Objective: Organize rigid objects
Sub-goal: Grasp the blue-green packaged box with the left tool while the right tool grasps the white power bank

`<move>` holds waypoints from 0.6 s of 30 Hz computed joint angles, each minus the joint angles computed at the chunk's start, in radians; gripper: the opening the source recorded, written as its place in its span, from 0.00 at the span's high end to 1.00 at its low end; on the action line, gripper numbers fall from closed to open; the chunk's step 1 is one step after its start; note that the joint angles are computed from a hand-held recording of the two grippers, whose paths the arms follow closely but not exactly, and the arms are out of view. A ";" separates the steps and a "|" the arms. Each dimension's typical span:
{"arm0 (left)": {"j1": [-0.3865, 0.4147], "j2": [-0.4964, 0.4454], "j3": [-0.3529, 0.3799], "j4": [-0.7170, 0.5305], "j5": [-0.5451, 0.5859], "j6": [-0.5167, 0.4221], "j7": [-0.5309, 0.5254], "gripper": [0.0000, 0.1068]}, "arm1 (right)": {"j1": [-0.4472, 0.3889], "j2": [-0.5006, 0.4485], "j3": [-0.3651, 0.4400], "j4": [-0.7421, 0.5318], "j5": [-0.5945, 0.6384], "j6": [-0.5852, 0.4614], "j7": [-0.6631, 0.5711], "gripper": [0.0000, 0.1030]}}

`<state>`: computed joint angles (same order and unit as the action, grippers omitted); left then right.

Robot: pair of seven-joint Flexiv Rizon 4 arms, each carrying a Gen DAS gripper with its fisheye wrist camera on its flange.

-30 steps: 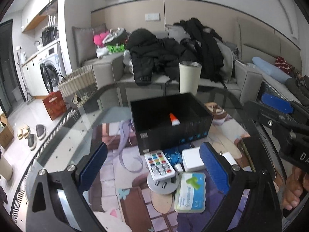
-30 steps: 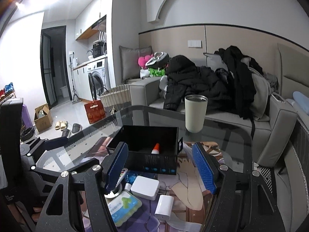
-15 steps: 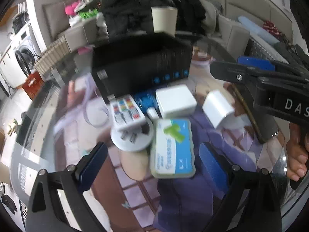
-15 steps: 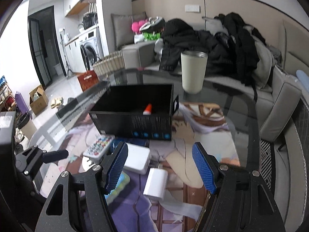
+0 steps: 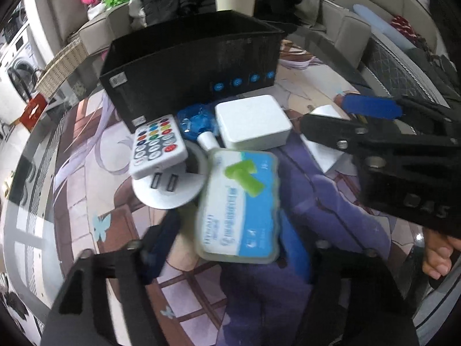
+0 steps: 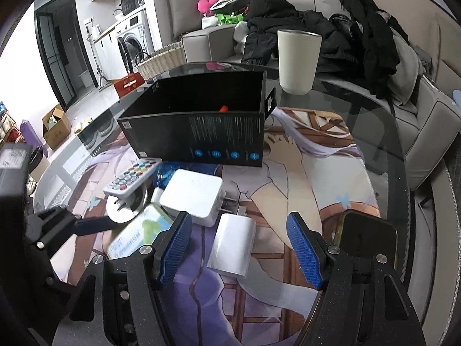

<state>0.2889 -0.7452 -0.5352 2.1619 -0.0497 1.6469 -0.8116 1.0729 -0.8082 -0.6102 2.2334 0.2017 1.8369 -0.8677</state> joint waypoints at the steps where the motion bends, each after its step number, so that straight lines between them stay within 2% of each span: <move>1: -0.011 0.006 0.012 0.001 0.001 0.003 -0.003 0.48 | -0.004 0.002 0.005 0.000 -0.003 -0.001 -0.002 0.42; 5: 0.008 0.008 0.006 0.009 -0.003 0.001 -0.007 0.48 | -0.038 0.010 0.047 -0.007 -0.030 -0.019 -0.012 0.63; 8: 0.034 0.016 -0.002 0.016 -0.008 -0.009 -0.009 0.48 | -0.067 0.019 0.086 -0.014 -0.055 -0.036 -0.013 0.72; 14: 0.080 0.026 -0.017 0.040 -0.012 -0.009 -0.009 0.48 | -0.083 0.032 0.134 -0.014 -0.095 -0.038 -0.025 0.74; 18: 0.089 0.020 -0.020 0.040 -0.005 -0.001 -0.002 0.43 | -0.085 0.043 0.153 -0.019 -0.111 -0.053 -0.024 0.73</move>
